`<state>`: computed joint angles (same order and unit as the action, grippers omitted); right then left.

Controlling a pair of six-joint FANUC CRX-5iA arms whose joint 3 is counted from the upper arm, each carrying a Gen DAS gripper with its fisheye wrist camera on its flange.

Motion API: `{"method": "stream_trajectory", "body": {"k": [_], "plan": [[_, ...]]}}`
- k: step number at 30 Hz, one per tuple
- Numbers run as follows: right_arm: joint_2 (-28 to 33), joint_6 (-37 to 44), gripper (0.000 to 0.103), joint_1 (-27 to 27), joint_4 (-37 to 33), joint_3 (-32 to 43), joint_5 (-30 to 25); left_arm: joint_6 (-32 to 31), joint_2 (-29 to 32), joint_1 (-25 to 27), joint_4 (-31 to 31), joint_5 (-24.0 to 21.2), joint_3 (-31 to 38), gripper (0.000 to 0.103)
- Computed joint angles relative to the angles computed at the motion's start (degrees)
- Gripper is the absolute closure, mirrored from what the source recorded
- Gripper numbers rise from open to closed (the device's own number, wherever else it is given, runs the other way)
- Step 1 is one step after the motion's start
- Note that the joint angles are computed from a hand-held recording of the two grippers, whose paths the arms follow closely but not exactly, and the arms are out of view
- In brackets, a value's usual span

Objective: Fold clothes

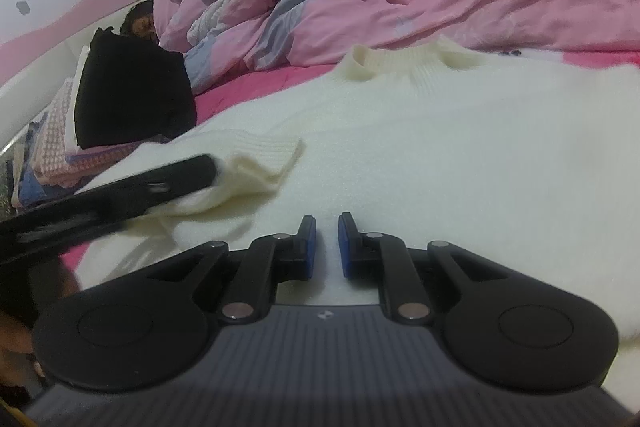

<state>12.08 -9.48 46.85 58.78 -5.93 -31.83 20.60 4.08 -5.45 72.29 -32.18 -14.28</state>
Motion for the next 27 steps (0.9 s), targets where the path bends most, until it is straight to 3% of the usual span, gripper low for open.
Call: {"method": "stream_trajectory", "body": {"k": [4,9,11,13,15,17,19,21,22,24,27], "plan": [[-1.0,-3.8,0.092,-1.0,1.4,-1.8,2.8,1.2,-0.5,5.6,-1.0,-6.2,2.0,0.048],[-2.3,-12.7,0.090,-1.5,3.1,-3.2,3.7,8.1,-0.1,12.2,-4.3,-4.0,3.9,0.048],[-1.8,-10.4,0.082,-0.5,-0.7,-0.9,1.9,9.3,1.2,13.9,-2.9,-1.7,4.3,0.048],[-1.4,-7.4,0.079,-0.5,-6.0,1.5,3.8,12.3,3.0,15.5,-4.5,0.5,5.7,0.048],[0.0,-1.7,0.077,-0.9,-15.8,6.0,5.7,17.2,4.9,17.1,-6.3,1.0,6.9,0.049],[1.8,3.6,0.068,-1.3,-25.6,11.1,5.9,20.8,6.5,18.5,-6.4,-0.2,7.7,0.049],[5.0,8.2,0.059,-1.9,-33.9,17.8,1.9,25.8,8.4,20.0,-8.7,-3.2,9.5,0.049],[8.1,12.9,0.059,-2.6,-40.2,24.0,-1.7,27.7,9.6,20.6,-9.7,-5.1,10.8,0.049],[9.6,15.6,0.062,-2.9,-42.6,26.8,-3.4,27.1,9.6,20.4,-9.3,-5.0,10.8,0.049],[12.0,19.0,0.095,-2.7,-42.2,30.5,-6.4,25.1,9.7,19.8,-8.3,-4.7,10.5,0.049],[11.5,13.9,0.098,-1.8,-33.0,27.2,-4.4,23.8,9.8,19.5,-7.7,-5.6,10.4,0.050]]}}
